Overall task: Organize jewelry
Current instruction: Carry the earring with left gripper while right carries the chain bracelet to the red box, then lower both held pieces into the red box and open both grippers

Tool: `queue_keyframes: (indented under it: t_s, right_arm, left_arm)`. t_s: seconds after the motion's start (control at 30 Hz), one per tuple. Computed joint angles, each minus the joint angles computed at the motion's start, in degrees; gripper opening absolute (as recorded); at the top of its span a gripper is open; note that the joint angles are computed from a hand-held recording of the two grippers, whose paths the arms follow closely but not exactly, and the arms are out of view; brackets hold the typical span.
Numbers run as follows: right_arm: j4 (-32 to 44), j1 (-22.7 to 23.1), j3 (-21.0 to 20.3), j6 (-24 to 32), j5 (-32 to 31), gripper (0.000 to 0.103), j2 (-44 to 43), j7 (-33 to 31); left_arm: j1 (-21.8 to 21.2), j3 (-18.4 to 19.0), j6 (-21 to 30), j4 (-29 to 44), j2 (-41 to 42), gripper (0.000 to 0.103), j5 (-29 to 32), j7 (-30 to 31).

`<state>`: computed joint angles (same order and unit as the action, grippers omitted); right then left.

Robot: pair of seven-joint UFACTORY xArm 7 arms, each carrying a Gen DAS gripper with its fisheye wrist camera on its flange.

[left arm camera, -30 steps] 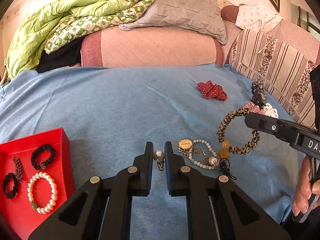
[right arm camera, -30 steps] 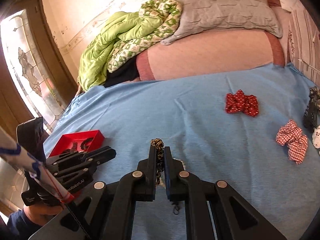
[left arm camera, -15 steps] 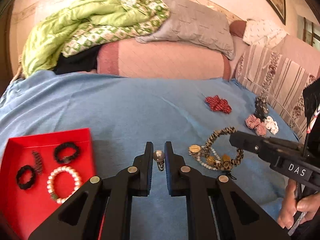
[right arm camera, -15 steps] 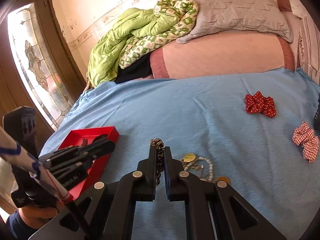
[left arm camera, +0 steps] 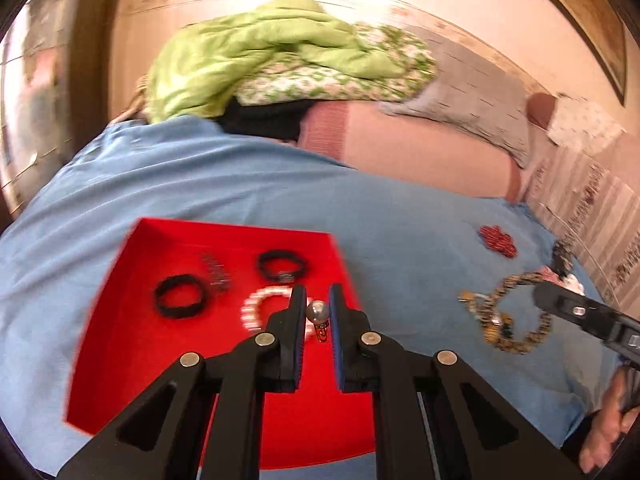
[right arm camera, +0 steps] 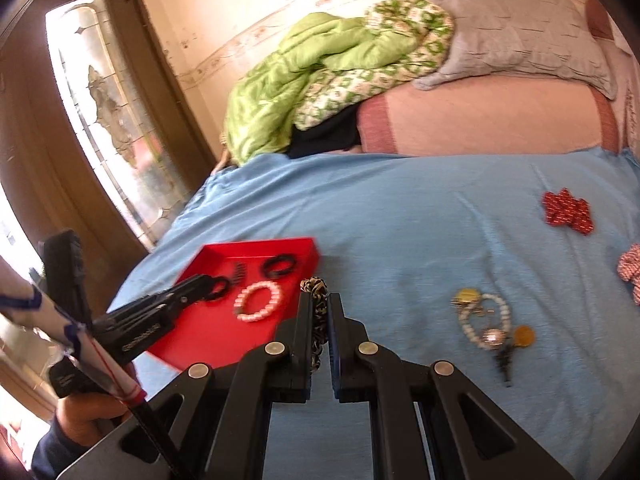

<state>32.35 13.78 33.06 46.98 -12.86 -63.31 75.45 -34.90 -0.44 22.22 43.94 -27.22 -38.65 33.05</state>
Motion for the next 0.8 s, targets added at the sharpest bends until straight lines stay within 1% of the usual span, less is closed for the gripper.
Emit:
queue_keyframes:
  t_s: [0.1, 0.17, 0.27, 0.43, 0.63, 0.8]
  right_arm:
    - [3.1, -1.3, 1.0, -3.6, -0.1, 0.008, 4.9, 0.0]
    - [4.6, -1.9, 1.7, -5.0, -0.6, 0.008, 7.5, -0.1]
    - [6.9, -2.9, 2.5, -8.2, -1.2, 0.008, 12.7, 0.0]
    - [9.0, -3.5, 3.0, -11.9, -2.7, 0.008, 20.3, 1.1]
    - [10.1, -3.8, 2.0, -15.9, -5.6, 0.008, 27.4, 3.5]
    - [10.8, -3.5, 0.6, -17.4, -8.3, 0.008, 32.2, 5.6]
  left_arm:
    - [2.0, 1.7, 0.1, -0.6, -0.3, 0.011, 0.9, 0.3]
    - [3.5, 3.3, 1.7, -0.1, 0.7, 0.011, 1.0, 0.3]
    - [5.4, 4.3, 4.2, 1.1, 2.6, 0.011, 0.3, 0.4]
    - [8.2, 2.7, 5.9, 2.5, 5.1, 0.011, -0.6, 0.6]
    - [10.2, 0.3, 6.7, 4.6, 8.6, 0.011, -0.6, -0.2]
    - [11.4, -0.9, 8.2, 6.2, 10.7, 0.011, -1.1, -1.0]
